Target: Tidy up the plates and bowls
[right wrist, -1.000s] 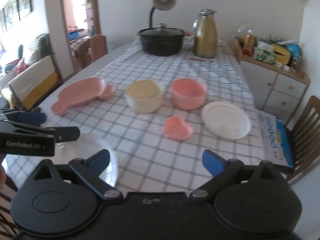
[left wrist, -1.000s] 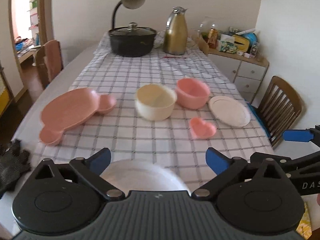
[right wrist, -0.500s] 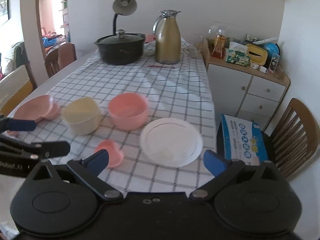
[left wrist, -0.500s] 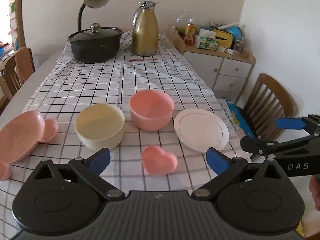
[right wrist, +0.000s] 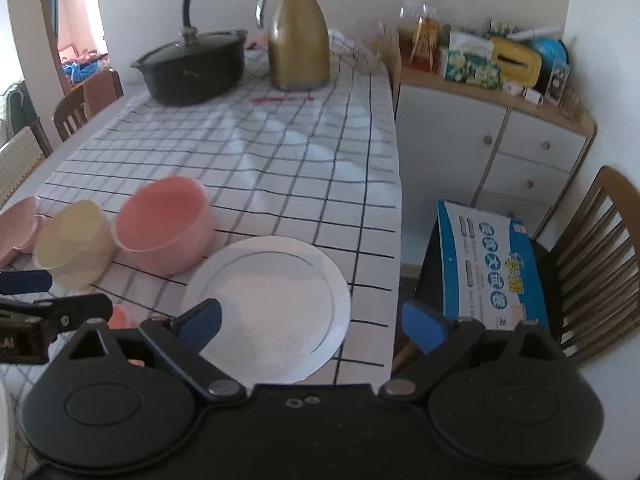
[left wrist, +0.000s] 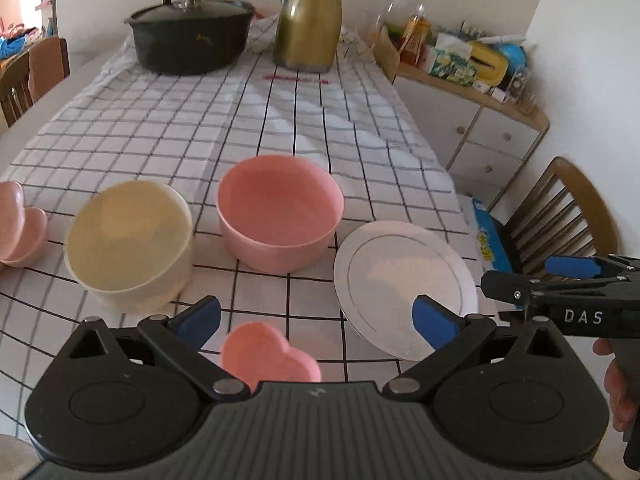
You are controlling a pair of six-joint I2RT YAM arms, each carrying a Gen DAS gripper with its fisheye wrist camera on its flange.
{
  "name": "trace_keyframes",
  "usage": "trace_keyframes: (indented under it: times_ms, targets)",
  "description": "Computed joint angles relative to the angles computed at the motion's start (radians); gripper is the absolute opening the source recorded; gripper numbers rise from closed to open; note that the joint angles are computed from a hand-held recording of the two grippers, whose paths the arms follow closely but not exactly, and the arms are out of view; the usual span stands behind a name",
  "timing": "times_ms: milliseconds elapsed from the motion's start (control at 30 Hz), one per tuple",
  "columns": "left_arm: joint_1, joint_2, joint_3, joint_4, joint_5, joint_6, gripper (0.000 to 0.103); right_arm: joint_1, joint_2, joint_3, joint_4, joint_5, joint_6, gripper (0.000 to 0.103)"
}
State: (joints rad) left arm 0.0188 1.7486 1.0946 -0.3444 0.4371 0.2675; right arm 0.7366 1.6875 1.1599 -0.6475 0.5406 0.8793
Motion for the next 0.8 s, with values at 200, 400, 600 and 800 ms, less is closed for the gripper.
trace_keyframes:
  times_ms: [200, 400, 600, 800]
  targets:
    - [-0.075, 0.057, 0.000, 0.073, -0.060, -0.030, 0.103, -0.098, 0.025, -0.051, 0.100, -0.093, -0.119, 0.091]
    - [-0.104, 0.106, 0.024, 0.094, -0.077, -0.075, 0.103, -0.175, 0.037, -0.092, 0.178, -0.184, -0.192, 0.082]
    - [-0.118, 0.168, 0.067, 0.070, -0.048, -0.105, 0.102, -0.227, 0.062, -0.106, 0.231, -0.239, -0.187, 0.071]
    - [-0.119, 0.215, 0.104, 0.038, -0.020, -0.103, 0.076, -0.258, 0.054, -0.140, 0.273, -0.309, -0.249, 0.054]
